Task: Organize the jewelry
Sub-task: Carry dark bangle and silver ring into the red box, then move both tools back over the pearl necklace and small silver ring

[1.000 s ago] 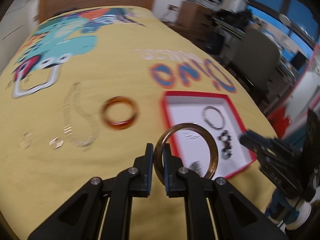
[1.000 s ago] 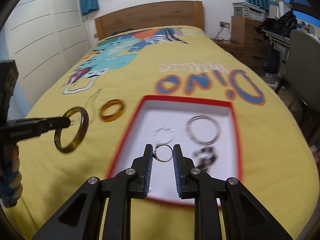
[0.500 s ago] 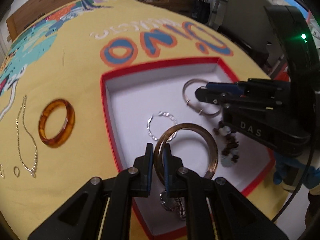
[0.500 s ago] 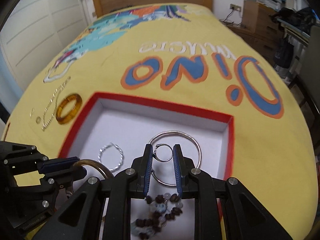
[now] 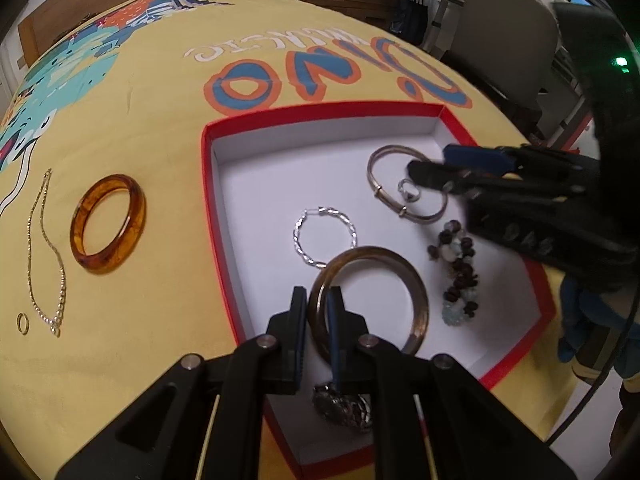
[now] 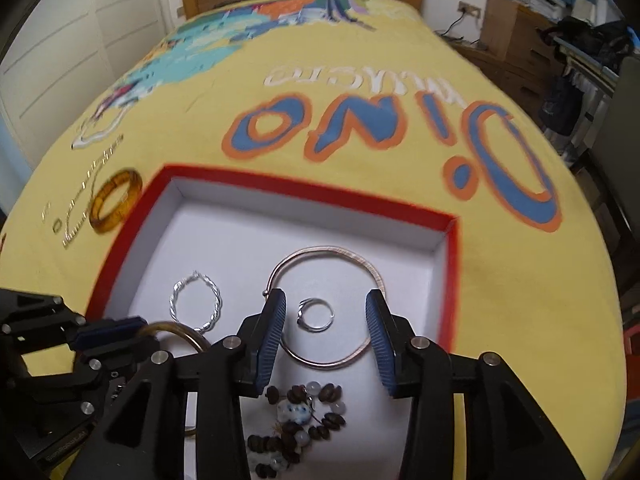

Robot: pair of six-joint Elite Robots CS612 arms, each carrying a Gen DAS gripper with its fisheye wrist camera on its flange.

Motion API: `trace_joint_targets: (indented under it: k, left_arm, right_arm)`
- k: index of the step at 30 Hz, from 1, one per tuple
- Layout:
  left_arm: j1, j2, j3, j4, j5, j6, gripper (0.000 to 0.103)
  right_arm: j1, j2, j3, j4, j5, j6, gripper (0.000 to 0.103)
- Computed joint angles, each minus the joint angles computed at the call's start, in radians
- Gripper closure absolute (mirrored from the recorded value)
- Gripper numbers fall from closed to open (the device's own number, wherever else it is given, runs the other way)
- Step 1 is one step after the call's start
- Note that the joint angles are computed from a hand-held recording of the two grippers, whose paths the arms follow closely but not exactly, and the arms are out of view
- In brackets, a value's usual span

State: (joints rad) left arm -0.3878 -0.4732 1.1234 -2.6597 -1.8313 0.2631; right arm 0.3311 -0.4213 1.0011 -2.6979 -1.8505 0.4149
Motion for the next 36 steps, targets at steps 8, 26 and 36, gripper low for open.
trace_joint_targets:
  k: [8,26,36]
  left_arm:
    - [0.02,-0.074,0.098,-0.099,-0.076,-0.034,0.08]
    - [0.144,-0.217,0.345,-0.267,0.029,0.02,0.075]
    - [0.232,-0.192,0.327,-0.283,0.051,-0.063,0.069]
  right_arm:
    - [0.027,-0.105,0.147,-0.115,-0.109,0.067,0.062]
    - [0.155,-0.13,0.15,-0.213,-0.136,0.121,0.061]
    - [0.188,-0.044,-0.018,-0.135,-0.076,0.072,0.056]
